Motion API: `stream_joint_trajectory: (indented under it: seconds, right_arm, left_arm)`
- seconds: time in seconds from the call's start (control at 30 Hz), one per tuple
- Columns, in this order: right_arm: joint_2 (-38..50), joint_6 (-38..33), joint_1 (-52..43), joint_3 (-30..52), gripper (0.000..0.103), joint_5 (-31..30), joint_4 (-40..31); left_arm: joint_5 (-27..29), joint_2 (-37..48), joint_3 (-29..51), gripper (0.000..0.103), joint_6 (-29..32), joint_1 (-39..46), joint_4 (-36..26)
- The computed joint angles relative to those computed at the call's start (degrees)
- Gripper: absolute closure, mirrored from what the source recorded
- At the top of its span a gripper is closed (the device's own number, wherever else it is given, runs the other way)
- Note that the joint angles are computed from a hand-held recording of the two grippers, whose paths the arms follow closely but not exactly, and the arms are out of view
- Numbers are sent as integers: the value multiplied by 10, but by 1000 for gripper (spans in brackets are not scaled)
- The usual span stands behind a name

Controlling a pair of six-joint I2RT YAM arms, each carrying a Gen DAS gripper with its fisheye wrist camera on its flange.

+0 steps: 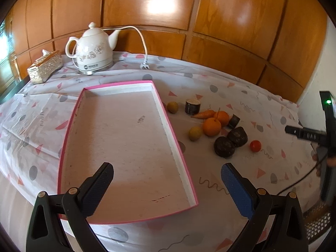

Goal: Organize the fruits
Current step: 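Reach the left gripper to the small yellow potato and close on it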

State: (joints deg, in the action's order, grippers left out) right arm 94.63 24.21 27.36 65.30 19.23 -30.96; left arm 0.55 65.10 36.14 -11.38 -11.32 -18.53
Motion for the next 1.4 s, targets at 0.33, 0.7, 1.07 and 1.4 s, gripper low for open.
stream_joint_trajectory:
  seconds: [0.33, 0.7, 1.07, 1.4]
  right_arm:
    - [5, -37, -96, -11, 0, -23, 4]
    - [27, -3, -152, -8, 1, -52, -6]
    - [11, 44, -186, -19, 2, -47, -17]
    - [-2, 70, -206, -31, 2, -54, -15]
  left_arm:
    - [2, 43, 9, 0, 8, -15, 12]
    - [-7, 113, 76, 0, 50, -19, -15]
    - [8, 235, 228, 11, 181, 4, -42]
    - [3, 407, 406, 55, 283, 0, -128]
